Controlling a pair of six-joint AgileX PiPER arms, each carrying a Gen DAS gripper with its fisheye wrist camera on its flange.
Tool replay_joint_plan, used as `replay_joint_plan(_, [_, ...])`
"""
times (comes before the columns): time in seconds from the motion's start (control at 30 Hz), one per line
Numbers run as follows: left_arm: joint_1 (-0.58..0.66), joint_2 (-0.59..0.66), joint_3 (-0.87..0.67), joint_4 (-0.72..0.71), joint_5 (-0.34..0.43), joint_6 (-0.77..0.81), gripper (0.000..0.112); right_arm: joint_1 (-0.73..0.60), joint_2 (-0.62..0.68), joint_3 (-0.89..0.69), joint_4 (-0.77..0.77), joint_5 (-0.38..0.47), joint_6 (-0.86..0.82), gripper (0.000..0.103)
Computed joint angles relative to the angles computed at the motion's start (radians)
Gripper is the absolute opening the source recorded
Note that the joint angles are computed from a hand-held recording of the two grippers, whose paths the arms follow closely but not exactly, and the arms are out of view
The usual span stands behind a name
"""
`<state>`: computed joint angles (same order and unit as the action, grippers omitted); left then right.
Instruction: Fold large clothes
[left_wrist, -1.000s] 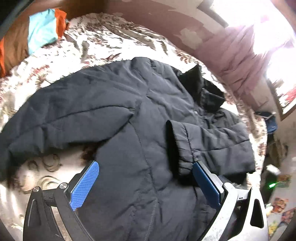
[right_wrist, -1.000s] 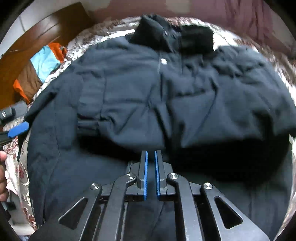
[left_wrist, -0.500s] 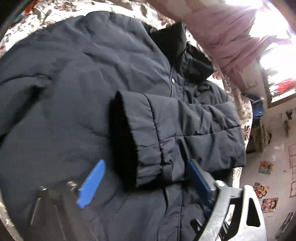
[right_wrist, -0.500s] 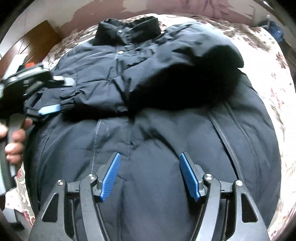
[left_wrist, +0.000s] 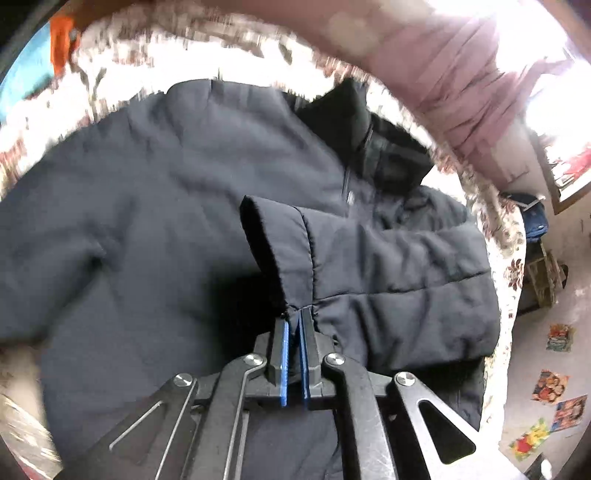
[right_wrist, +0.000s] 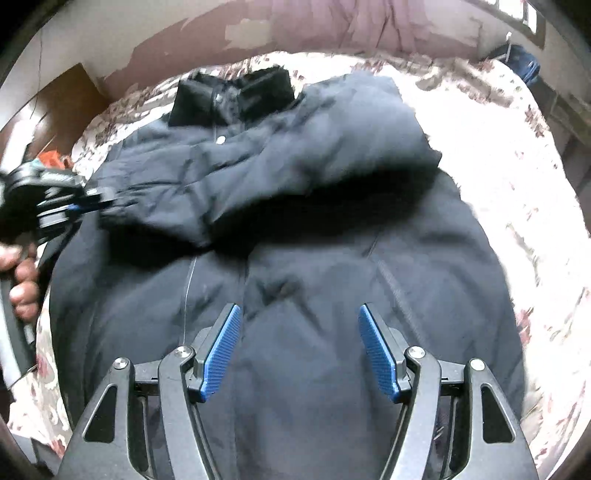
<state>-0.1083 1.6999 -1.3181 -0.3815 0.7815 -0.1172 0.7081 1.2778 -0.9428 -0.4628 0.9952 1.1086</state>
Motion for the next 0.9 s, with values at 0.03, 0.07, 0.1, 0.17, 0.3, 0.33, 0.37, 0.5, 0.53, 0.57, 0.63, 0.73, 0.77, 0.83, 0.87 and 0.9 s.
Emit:
replay_joint_plan(0.03, [0.006, -0.016, -0.006, 0.015, -0.003, 0.001, 0.005, -0.006, 0.007, -0.022, -0.014, 0.017, -0.007, 0.061])
replay_joint_plan(0.07, [0.021, -0.035, -0.017, 0.031, 0.0, 0.012, 0.005, -0.012, 0.02, -0.044, -0.026, 0.028, -0.015, 0.061])
replay_joint_plan(0.1, [0.029, -0.041, -0.026, 0.043, 0.004, 0.018, 0.005, -0.02, 0.032, -0.068, -0.038, 0.034, -0.024, 0.061])
replay_joint_plan(0.17, [0.045, -0.05, -0.052, 0.103, 0.004, 0.029, 0.005, -0.041, 0.066, -0.112, -0.064, 0.021, -0.051, 0.061])
replay_joint_plan(0.3, [0.087, -0.011, -0.093, 0.148, 0.042, 0.073, 0.005, -0.151, 0.2, -0.231, -0.043, -0.082, -0.221, 0.061])
replay_joint_plan(0.33, [0.095, 0.011, -0.101, 0.152, 0.056, 0.085, 0.005, -0.195, 0.239, -0.267, -0.029, -0.115, -0.282, 0.061])
replay_joint_plan(0.37, [0.093, 0.03, -0.106, 0.162, 0.065, 0.081, 0.005, -0.235, 0.281, -0.306, -0.019, -0.144, -0.337, 0.061])
replay_joint_plan(0.5, [0.093, 0.047, -0.063, 0.175, 0.027, 0.084, 0.006, -0.353, 0.444, -0.469, 0.099, -0.216, -0.541, 0.061])
replay_joint_plan(0.53, [0.096, 0.048, -0.051, 0.175, 0.01, 0.088, 0.006, -0.368, 0.497, -0.516, 0.146, -0.219, -0.588, 0.061])
replay_joint_plan(0.57, [0.096, 0.049, -0.044, 0.173, 0.001, 0.086, 0.006, -0.38, 0.548, -0.554, 0.188, -0.221, -0.629, 0.061])
replay_joint_plan(0.63, [0.116, 0.063, -0.043, 0.136, -0.007, 0.11, 0.007, -0.381, 0.608, -0.581, 0.22, -0.208, -0.639, 0.061])
replay_joint_plan(0.73, [0.137, 0.076, -0.033, 0.078, -0.021, 0.166, 0.008, -0.363, 0.699, -0.589, 0.213, -0.204, -0.573, 0.062])
replay_joint_plan(0.77, [0.145, 0.083, -0.031, 0.056, -0.025, 0.196, 0.009, -0.349, 0.713, -0.566, 0.179, -0.238, -0.528, 0.062])
replay_joint_plan(0.83, [0.158, 0.097, -0.03, 0.018, -0.024, 0.269, 0.01, -0.315, 0.727, -0.528, 0.079, -0.287, -0.434, 0.063])
replay_joint_plan(0.87, [0.157, 0.1, -0.032, 0.013, -0.023, 0.284, 0.01, -0.289, 0.736, -0.514, 0.001, -0.299, -0.373, 0.064])
replay_joint_plan(0.9, [0.158, 0.106, -0.036, 0.008, -0.022, 0.304, 0.011, -0.267, 0.746, -0.512, -0.055, -0.294, -0.332, 0.064])
